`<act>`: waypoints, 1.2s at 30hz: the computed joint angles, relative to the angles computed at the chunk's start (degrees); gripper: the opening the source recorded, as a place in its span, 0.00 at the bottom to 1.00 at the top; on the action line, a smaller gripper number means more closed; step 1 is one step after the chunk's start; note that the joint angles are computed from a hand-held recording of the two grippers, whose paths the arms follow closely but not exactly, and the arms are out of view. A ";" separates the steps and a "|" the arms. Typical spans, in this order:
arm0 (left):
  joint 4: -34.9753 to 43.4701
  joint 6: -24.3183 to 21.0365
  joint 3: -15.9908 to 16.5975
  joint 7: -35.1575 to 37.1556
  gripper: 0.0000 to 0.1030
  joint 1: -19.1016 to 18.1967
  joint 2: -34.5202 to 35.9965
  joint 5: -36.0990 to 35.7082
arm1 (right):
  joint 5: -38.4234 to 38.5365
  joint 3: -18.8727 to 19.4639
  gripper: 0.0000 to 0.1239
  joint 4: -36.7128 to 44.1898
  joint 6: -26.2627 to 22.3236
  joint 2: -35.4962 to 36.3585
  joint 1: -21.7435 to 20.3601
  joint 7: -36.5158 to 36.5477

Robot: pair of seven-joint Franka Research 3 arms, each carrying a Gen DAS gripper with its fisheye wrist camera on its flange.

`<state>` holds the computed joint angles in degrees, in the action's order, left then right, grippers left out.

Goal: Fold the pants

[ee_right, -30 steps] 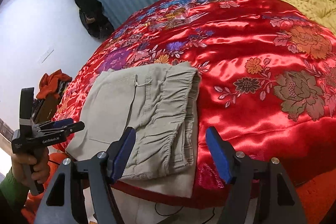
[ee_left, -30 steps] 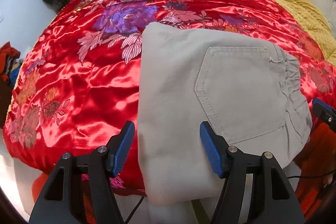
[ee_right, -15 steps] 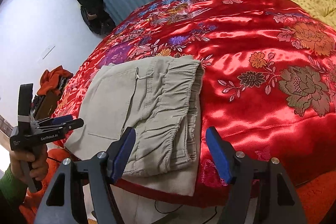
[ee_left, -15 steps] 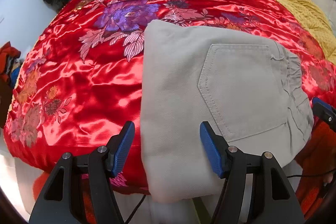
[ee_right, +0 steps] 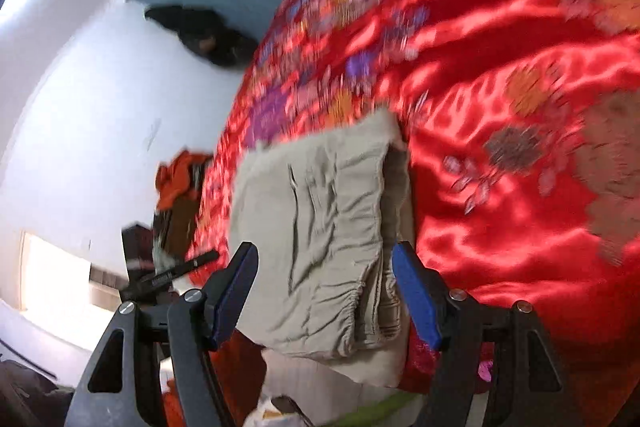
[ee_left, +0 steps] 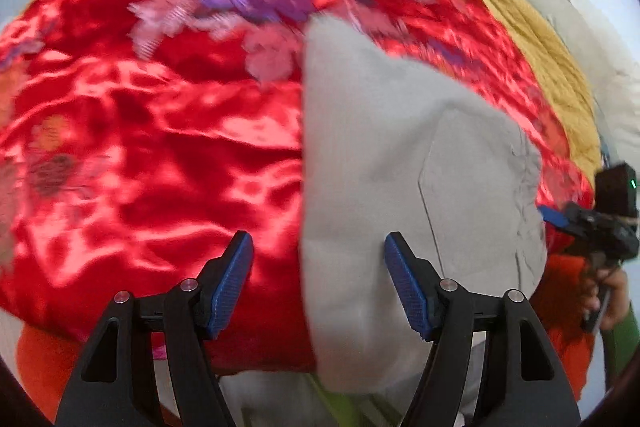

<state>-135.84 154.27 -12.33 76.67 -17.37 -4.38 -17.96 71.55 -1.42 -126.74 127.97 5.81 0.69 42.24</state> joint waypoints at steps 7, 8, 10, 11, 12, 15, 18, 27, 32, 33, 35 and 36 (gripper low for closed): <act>4.12 -2.65 -1.42 5.12 0.69 -0.29 3.97 -3.03 | -15.14 1.49 0.57 7.52 -3.20 7.47 0.86 8.68; 4.65 -3.13 -1.64 3.61 0.64 -0.19 4.33 -1.37 | -14.65 1.73 0.58 8.38 -4.16 8.35 0.50 9.18; 5.16 -3.73 -1.85 1.81 0.38 0.11 4.27 1.12 | -14.77 2.24 0.46 10.21 -6.45 9.91 -0.08 9.06; 4.96 -3.79 -1.94 1.32 0.27 0.18 3.46 1.64 | -15.69 2.43 0.41 10.35 -6.22 9.79 0.10 8.73; 4.35 -3.34 -1.90 1.69 0.23 0.19 2.37 1.03 | -16.19 2.65 0.39 10.33 -5.77 9.42 0.30 8.39; 2.69 -2.24 -0.99 4.77 0.14 -0.57 -1.89 -2.56 | -14.26 3.06 0.28 8.90 -5.30 5.91 0.24 6.23; 3.49 -0.50 -0.41 3.83 0.13 -0.73 -4.55 0.70 | -10.93 2.89 0.25 9.31 -6.56 3.29 0.45 3.91; 16.82 4.69 3.54 -16.02 0.37 2.66 3.41 31.06 | -11.35 4.20 0.26 32.33 -4.75 13.32 2.20 5.47; 15.57 -5.10 0.33 -45.90 0.83 6.09 2.32 69.65 | -38.18 -0.90 0.60 37.46 7.81 17.87 8.17 23.89; 13.16 -5.17 0.04 -47.10 0.86 6.10 0.65 70.95 | -43.23 -3.30 0.60 33.99 10.76 15.91 10.13 26.57; 7.62 -7.53 -1.78 -53.01 0.93 6.12 -3.65 76.35 | -47.99 -4.03 0.69 26.85 15.72 11.44 10.63 28.93; 5.26 -9.10 -2.94 -55.53 0.93 5.94 -5.63 77.92 | -50.26 -3.44 0.73 21.85 19.22 8.19 10.05 30.12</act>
<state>-130.58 145.17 -15.27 21.14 -11.43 -10.02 59.96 21.29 -4.86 -104.89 147.20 14.00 10.73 72.36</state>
